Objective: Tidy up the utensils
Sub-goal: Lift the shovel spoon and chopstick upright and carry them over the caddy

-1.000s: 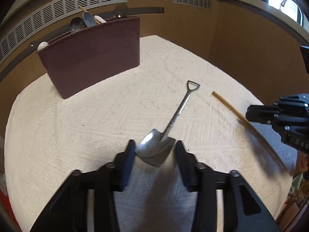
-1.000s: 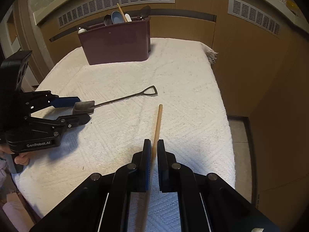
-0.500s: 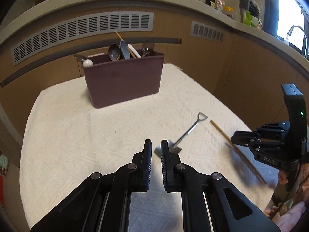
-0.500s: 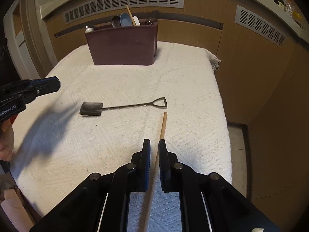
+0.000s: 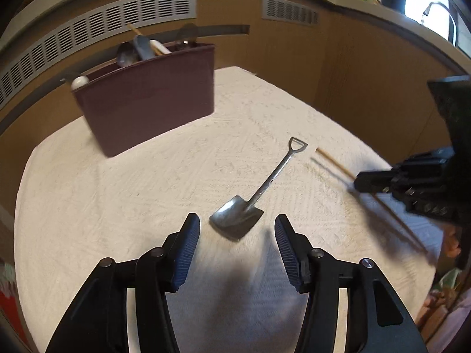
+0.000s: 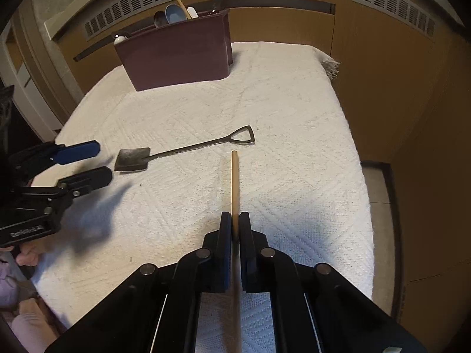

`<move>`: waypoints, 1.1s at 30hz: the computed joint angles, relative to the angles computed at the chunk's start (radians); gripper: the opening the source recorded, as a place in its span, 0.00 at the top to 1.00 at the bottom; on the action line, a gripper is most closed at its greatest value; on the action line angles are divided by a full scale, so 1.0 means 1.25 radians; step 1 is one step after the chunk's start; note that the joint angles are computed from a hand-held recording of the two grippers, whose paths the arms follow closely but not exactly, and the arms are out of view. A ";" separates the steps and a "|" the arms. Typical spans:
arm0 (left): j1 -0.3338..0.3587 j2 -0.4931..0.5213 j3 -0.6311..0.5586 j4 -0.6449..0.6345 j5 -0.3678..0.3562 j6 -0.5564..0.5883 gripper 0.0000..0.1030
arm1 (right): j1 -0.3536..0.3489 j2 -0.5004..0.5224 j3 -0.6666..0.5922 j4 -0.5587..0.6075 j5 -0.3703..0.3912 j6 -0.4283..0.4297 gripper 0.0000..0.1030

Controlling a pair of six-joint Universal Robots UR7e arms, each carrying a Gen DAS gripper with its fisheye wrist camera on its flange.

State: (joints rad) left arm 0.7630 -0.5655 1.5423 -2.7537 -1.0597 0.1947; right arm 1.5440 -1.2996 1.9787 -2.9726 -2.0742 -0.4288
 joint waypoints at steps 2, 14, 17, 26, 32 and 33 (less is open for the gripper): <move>0.006 0.022 -0.031 0.029 0.009 0.017 0.48 | 0.002 -0.006 0.005 -0.018 -0.005 -0.001 0.95; -0.012 -0.010 0.034 -0.059 0.027 0.012 0.90 | 0.016 -0.009 0.011 -0.047 0.005 -0.006 0.95; -0.006 -0.043 0.053 -0.049 0.005 -0.018 0.90 | 0.023 -0.007 0.011 -0.056 0.003 -0.016 0.95; -0.007 0.059 -0.184 0.236 -0.064 0.011 0.85 | 0.013 -0.019 0.020 -0.060 0.017 -0.022 0.95; -0.009 0.242 -0.525 0.541 -0.027 0.005 0.69 | -0.016 -0.041 0.032 -0.052 0.058 -0.014 0.95; -0.010 0.273 -0.578 0.578 -0.007 0.001 0.68 | -0.020 -0.044 0.033 -0.052 0.066 -0.013 0.95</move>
State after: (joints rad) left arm 0.7504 -0.2238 0.8196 -2.0309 -1.0682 0.1963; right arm 1.5185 -1.3542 2.0204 -3.0371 -1.9913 -0.4457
